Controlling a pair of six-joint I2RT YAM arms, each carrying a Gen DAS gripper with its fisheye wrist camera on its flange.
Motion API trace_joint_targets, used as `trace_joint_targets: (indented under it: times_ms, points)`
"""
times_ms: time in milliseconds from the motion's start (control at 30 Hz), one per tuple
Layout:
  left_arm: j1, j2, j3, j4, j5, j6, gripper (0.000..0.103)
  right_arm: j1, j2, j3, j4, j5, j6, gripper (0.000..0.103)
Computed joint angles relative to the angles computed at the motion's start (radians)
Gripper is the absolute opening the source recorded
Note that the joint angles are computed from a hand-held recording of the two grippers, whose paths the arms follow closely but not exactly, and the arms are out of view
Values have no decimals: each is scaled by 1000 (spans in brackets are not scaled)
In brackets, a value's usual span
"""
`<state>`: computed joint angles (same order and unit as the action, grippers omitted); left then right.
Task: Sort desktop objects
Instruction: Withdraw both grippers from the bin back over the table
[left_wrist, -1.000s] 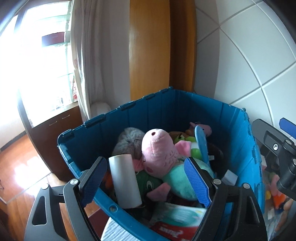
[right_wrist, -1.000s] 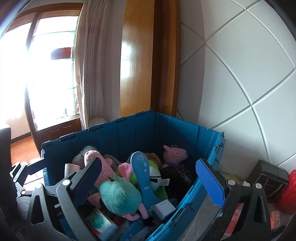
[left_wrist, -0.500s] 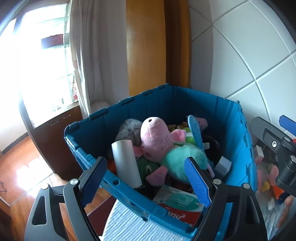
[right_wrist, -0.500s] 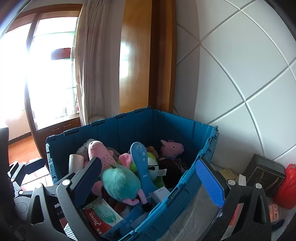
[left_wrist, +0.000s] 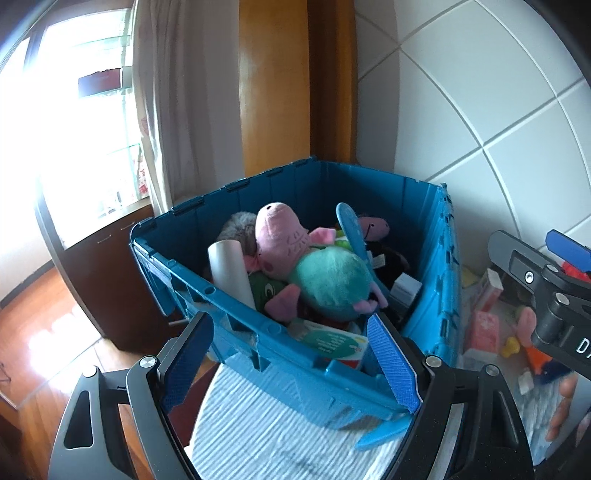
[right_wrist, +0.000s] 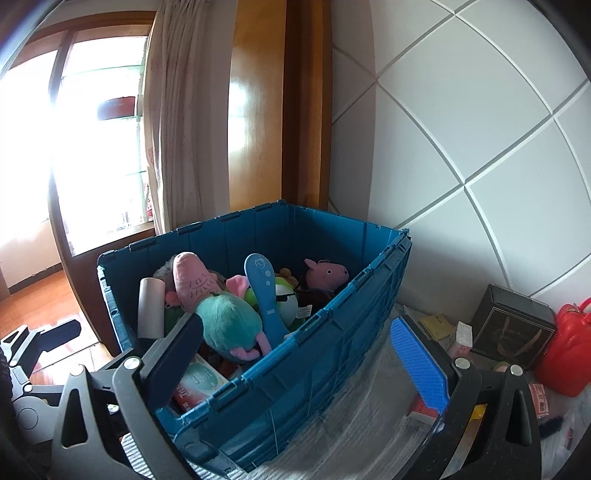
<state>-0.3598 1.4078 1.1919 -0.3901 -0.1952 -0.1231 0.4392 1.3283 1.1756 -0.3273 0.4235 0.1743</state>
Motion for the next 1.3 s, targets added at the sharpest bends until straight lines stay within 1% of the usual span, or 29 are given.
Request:
trace_joint_targets:
  times_ms: [333,567,733,900,1067,1167,1300]
  points:
    - [-202,-68,-67,-61,-182,-113,86,-56,-214,-172,-63,-55,0,103]
    - [-345,-83,-78,-123,-303,-216,86,-135,-352,-256,-121,-127,-27,103]
    - [-454,-50,-51,-162,-372,-277,86,-235,-462,-315,-167,-204,-53,103]
    - [-556,14,-6,-188,-416,-320,86,-408,-558,-363,-221,-315,-94,103]
    - [-634,97,52,-197,-424,-338,86,-621,-624,-398,-264,-457,-160,103]
    - [-671,159,98,-195,-418,-336,86,-770,-647,-418,-283,-550,-211,103]
    - [-715,244,163,-185,-397,-321,86,-1009,-653,-445,-299,-692,-295,103]
